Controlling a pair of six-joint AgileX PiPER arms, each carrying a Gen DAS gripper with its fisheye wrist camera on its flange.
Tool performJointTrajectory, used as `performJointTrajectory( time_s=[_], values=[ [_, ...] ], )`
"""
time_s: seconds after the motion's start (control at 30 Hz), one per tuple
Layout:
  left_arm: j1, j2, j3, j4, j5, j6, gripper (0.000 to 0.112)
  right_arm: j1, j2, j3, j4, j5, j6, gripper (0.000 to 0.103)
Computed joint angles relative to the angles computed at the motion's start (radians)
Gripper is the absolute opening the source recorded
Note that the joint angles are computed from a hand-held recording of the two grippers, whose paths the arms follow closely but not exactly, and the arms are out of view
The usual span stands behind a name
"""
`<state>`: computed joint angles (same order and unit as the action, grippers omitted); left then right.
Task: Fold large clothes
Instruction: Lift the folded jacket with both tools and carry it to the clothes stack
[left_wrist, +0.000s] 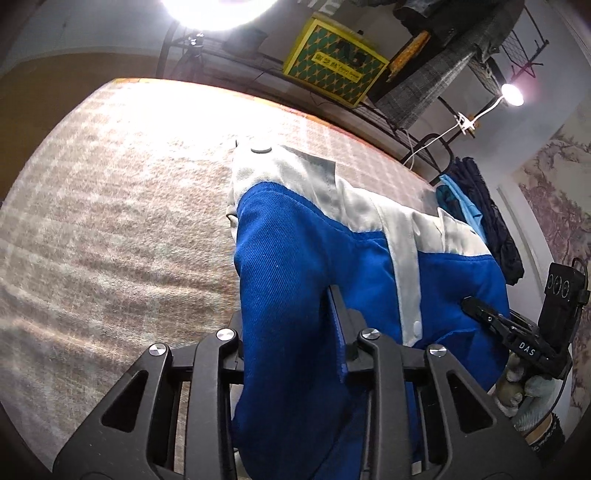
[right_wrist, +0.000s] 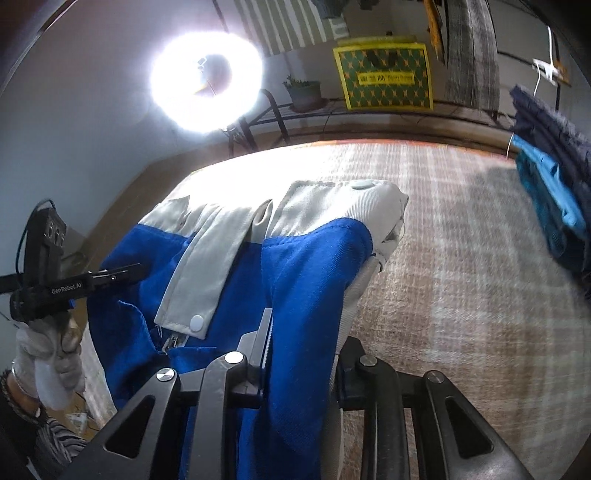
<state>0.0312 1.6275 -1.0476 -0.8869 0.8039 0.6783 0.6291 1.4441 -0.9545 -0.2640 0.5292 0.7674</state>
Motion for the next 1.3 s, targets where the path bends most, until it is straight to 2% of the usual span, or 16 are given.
performJointTrajectory(
  time_s=[0.1,0.37,0.53,0.7,0.83,0.93,1.1,1.3],
  values=[
    [-0.011,-0.029,0.013,0.0,0.002,0.006,0.026,0.046,-0.02,-0.011,-0.118,0.049,0.09,0.024],
    [-0.084,-0.088,0.027,-0.013,0.003,-0.023,0.023,0.136,-0.117,-0.014,-0.264,0.193,0.208,0.023],
    [-0.158,-0.123,0.012,-0.014,-0.005,-0.064,0.023,0.152,-0.2,0.002,-0.303,0.27,0.221,0.023],
    [-0.251,-0.132,-0.04,-0.012,-0.019,-0.122,0.022,0.166,-0.301,0.004,-0.335,0.383,0.205,0.023],
    [-0.337,-0.126,-0.102,0.005,-0.042,-0.181,0.022,0.127,-0.403,0.007,-0.328,0.439,0.147,0.023],
    [-0.407,-0.112,-0.17,0.043,-0.061,-0.248,0.022,0.07,-0.468,0.001,-0.298,0.469,0.066,0.023],
    [-0.522,-0.028,-0.354,0.133,-0.071,-0.379,0.022,-0.148,-0.54,-0.054,-0.155,0.479,-0.199,0.023],
    [-0.646,0.133,-0.664,0.263,-0.046,-0.544,0.022,-0.579,-0.541,-0.175,0.147,0.469,-0.686,0.022]
  ],
)
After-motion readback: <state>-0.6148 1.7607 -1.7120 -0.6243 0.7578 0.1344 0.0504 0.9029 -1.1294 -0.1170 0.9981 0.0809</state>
